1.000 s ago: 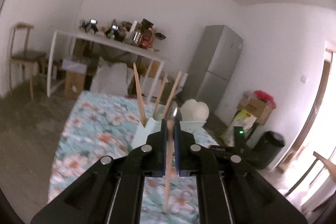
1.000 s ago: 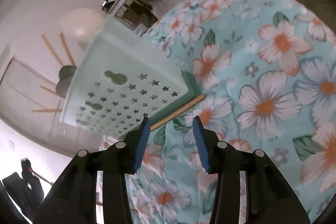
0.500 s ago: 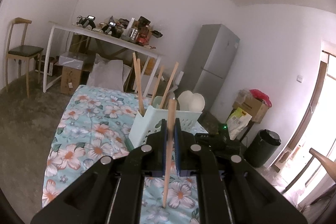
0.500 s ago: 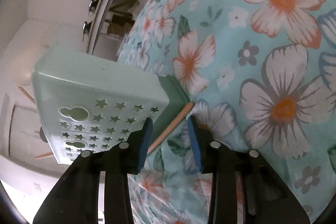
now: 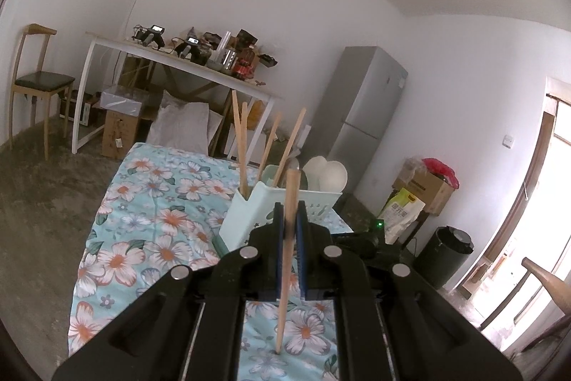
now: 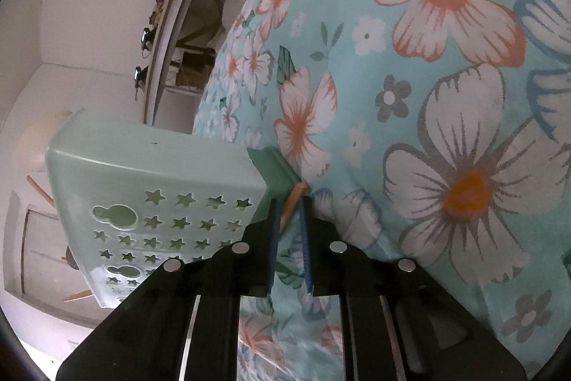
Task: Organize utensils
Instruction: 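Grasp a wooden chopstick lying beside the basket with the right gripper while the left holds its chopstick upright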
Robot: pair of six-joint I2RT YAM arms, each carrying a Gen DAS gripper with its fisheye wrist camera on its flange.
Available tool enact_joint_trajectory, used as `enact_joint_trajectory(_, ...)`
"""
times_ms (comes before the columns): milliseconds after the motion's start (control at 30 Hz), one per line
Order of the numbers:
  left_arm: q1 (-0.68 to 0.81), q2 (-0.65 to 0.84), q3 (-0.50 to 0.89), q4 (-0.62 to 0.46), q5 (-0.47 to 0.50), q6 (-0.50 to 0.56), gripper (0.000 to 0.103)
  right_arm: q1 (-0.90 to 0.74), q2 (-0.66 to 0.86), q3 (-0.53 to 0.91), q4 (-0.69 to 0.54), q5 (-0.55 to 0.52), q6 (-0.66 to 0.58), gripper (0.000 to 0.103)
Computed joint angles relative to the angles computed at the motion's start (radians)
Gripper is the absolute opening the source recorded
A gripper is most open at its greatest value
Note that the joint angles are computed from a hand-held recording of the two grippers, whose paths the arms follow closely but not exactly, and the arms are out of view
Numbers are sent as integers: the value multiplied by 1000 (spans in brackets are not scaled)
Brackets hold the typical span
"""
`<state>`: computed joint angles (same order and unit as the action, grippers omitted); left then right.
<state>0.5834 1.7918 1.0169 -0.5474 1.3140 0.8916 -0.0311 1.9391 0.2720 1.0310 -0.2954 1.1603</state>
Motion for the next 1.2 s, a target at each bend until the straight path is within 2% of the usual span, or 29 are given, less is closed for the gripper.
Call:
enact_joint_trajectory(133, -3, -1, -8, 40, -2, -32, 6, 25, 21, -3, 44, 59, 18, 5)
enact_joint_trajectory(200, -4, 3, -1, 25, -6, -29, 6, 31, -5, -24, 34, 82, 3, 0)
enact_joint_trajectory(400, -18, 6, -16, 54, -28, -63, 6, -32, -134, -99, -17, 146, -65, 0)
enact_joint_trajectory(500, -17, 9, -14, 49, -24, -58, 6, -107, -160, -82, -79, 45, -115, 3)
enact_joint_trajectory(600, -23, 11, -27, 72, -22, -70, 6, -142, -105, 0, -163, -100, -131, 29)
enact_joint_trajectory(733, -30, 8, -46, 115, -25, -97, 7, -121, -83, 49, -197, -90, -78, 30)
enact_joint_trajectory(800, -25, 11, -31, 85, -24, -80, 7, -125, -57, 82, -202, -107, -35, 30)
enact_joint_trajectory(900, -29, 14, -36, 101, -23, -97, 7, -143, -23, 132, -222, -153, 41, 31)
enact_joint_trajectory(1033, -46, 3, -67, 178, -31, -187, 7, -161, 10, 167, -222, -213, 145, 32)
enact_joint_trajectory(1200, -47, -4, -68, 193, -27, -218, 7, -184, 23, 182, -252, -305, 172, 32)
